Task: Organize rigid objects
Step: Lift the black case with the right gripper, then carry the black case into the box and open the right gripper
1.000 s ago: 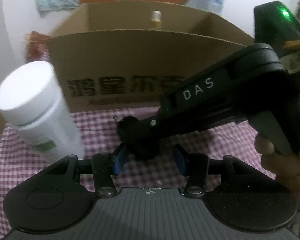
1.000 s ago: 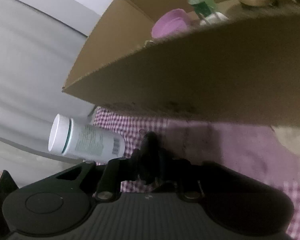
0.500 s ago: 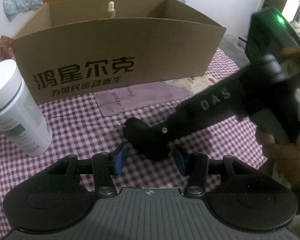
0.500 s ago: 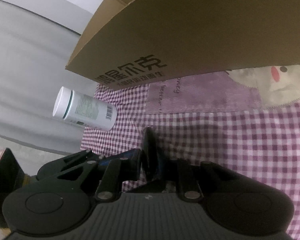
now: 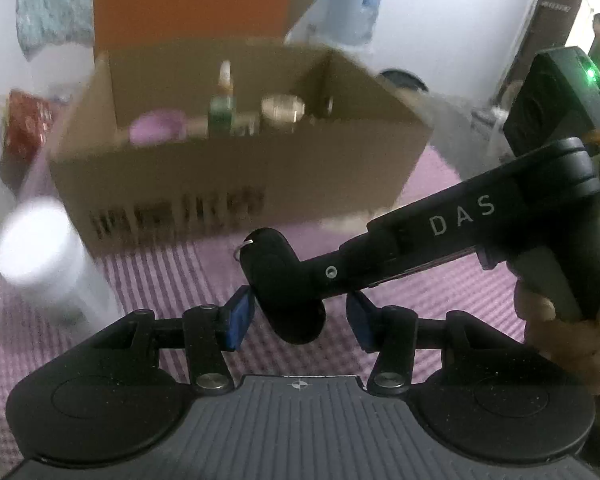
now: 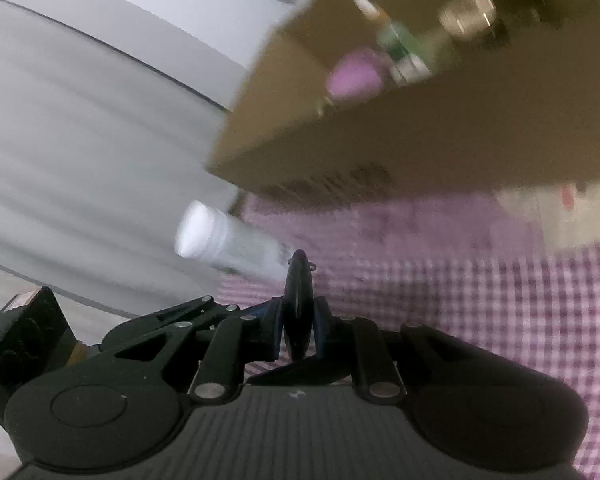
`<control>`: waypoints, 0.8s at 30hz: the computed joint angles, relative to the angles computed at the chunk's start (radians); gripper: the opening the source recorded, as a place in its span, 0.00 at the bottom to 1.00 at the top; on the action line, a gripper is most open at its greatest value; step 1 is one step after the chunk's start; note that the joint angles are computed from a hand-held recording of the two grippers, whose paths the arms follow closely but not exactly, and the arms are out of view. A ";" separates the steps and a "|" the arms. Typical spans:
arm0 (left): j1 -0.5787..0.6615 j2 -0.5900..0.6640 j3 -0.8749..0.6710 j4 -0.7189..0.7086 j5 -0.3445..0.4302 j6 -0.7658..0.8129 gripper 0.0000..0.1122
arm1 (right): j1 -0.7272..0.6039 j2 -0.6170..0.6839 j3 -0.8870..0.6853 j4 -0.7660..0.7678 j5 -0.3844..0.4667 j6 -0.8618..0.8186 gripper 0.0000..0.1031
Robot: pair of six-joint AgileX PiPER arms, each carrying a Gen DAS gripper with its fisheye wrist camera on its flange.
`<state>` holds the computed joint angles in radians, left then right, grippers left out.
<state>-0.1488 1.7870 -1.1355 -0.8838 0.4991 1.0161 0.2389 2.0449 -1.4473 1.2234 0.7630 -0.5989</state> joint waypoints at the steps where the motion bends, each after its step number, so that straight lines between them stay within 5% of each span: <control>1: -0.004 -0.011 -0.011 0.004 0.000 -0.009 0.45 | -0.005 -0.019 0.000 0.008 -0.002 -0.009 0.17; 11: -0.094 0.154 -0.412 0.149 0.057 -0.249 0.45 | -0.099 -0.020 -0.245 -0.118 0.031 0.109 0.17; 19: -0.161 0.495 -0.918 0.433 0.252 -0.577 0.45 | -0.146 0.265 -0.735 -0.420 0.204 0.453 0.17; 24: -0.160 0.602 -1.080 0.505 0.356 -0.655 0.46 | -0.125 0.472 -1.117 -0.639 0.375 0.659 0.17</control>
